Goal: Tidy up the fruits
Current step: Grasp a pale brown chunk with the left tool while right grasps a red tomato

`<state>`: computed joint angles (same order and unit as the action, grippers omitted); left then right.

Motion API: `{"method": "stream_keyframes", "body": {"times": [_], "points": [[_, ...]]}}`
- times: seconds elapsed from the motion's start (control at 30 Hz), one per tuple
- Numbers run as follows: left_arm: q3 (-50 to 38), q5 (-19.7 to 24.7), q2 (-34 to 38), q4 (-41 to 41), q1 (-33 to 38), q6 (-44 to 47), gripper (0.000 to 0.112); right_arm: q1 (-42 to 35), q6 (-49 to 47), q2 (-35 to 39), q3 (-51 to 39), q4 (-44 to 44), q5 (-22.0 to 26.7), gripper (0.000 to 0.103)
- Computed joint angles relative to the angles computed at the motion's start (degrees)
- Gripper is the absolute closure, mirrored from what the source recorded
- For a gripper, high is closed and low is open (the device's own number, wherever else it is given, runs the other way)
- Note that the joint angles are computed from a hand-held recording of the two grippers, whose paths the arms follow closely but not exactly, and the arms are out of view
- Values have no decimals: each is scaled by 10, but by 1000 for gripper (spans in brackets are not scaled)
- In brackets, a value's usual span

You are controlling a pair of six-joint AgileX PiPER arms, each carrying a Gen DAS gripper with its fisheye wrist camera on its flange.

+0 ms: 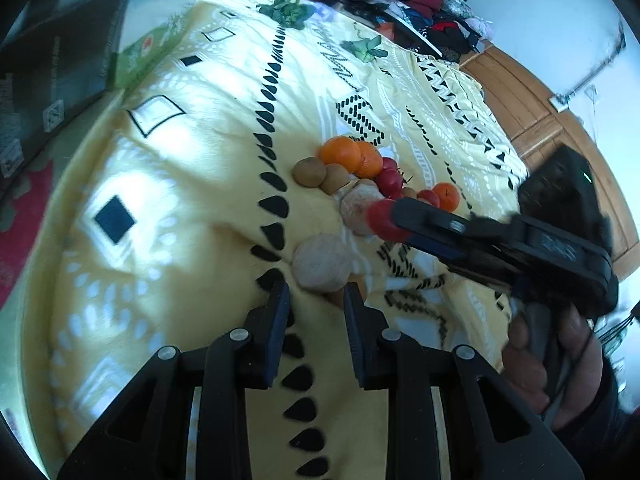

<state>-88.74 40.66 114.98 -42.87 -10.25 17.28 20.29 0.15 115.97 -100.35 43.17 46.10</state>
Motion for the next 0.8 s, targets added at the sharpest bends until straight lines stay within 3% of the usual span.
{"method": "stream_keyframes", "body": {"times": [0.23, 0.3, 0.47, 0.57, 0.7, 0.8], "points": [[-67, -8, 42, 51, -22, -92, 74, -7, -22, -44, 60, 26, -18, 76], [-74, -13, 49, 59, -26, -100, 66, -9, -28, -49, 71, 35, -21, 76], [-65, -33, 47, 88, -37, -105, 65, -15, -44, -61, 95, 50, -25, 76], [-70, -31, 50, 97, -38, -113, 67, -15, -47, -65, 99, 49, -28, 76], [-73, -31, 51, 128, -39, -137, 84, -17, -48, -66, 100, 49, -31, 76], [-71, -31, 47, 133, -39, -137, 85, -17, -47, -67, 100, 46, -32, 76]]}}
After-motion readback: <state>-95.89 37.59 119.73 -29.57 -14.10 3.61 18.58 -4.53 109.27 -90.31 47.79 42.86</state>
